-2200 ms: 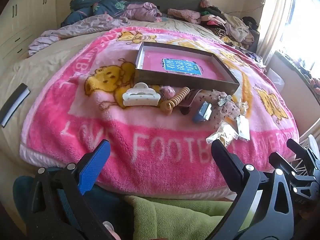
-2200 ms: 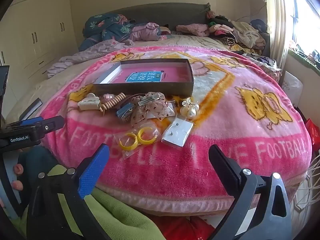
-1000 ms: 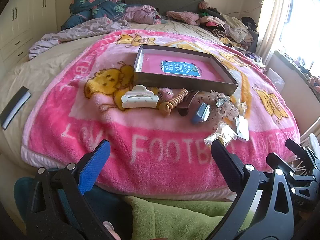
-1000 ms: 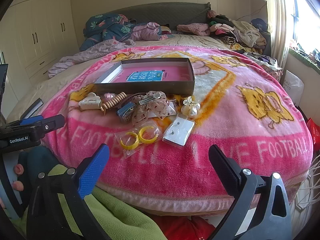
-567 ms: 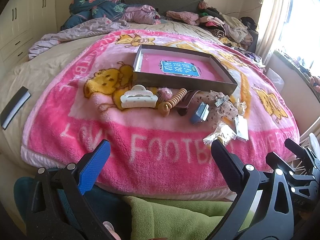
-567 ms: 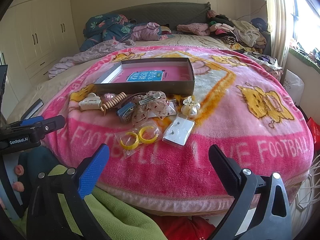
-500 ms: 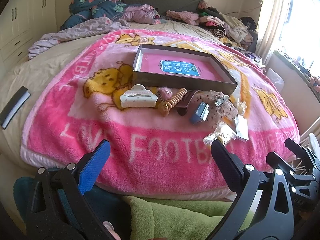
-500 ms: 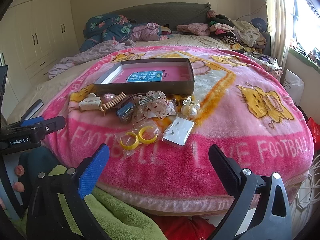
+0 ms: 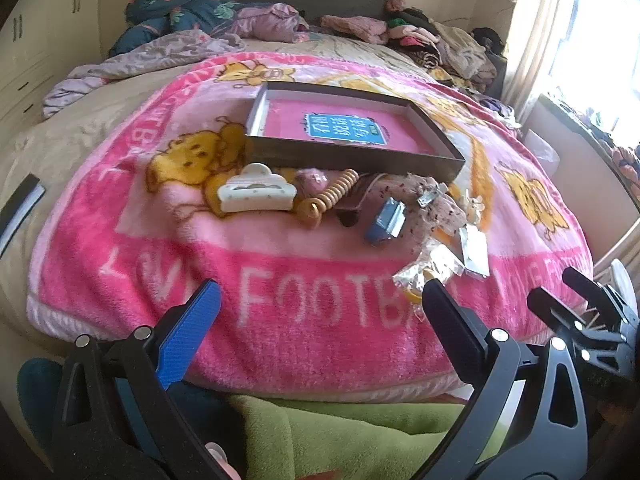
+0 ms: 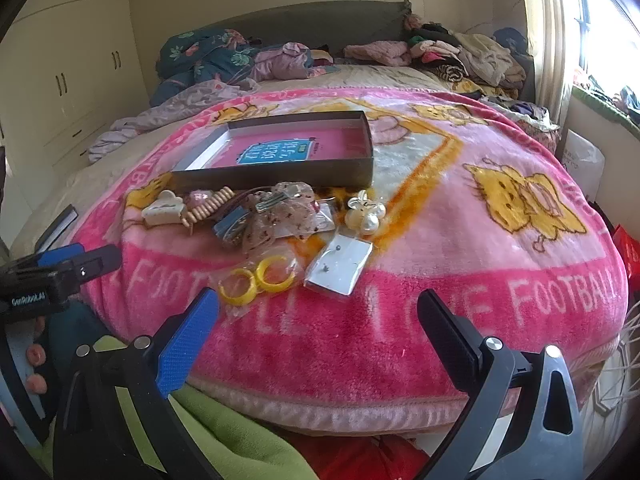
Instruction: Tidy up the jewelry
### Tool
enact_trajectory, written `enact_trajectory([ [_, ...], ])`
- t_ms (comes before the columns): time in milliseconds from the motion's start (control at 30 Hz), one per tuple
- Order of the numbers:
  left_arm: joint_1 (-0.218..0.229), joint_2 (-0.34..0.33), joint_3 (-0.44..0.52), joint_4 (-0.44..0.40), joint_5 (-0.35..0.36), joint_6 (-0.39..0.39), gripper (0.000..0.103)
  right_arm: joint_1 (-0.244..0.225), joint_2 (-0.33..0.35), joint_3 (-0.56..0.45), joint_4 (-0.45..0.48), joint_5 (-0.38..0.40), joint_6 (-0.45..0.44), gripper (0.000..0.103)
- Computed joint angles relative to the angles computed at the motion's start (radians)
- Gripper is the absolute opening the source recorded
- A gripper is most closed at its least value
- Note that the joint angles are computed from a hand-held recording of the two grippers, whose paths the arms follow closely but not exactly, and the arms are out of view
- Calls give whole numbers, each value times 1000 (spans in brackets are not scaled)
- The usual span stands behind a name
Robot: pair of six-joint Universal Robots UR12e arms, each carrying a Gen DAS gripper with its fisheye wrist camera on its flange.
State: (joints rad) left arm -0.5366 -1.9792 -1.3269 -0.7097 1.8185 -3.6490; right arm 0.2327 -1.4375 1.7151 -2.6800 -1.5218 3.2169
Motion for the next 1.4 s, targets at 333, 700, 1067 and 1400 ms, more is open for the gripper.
enact_trajectory([
  [333, -2, -33, 33, -30, -38, 57, 92, -29, 25, -17, 25, 12, 0, 97],
  [700, 1, -105, 112, -51, -165, 238, 92, -65, 58, -45, 56, 52, -5, 97],
  [1067, -6, -190, 223, -124, -234, 403, 92, -91, 99, -99, 139, 112, -15, 97],
  [1400, 6, -198, 220, -154, -258, 395, 48, -89, 143, -154, 208, 162, -20, 95],
])
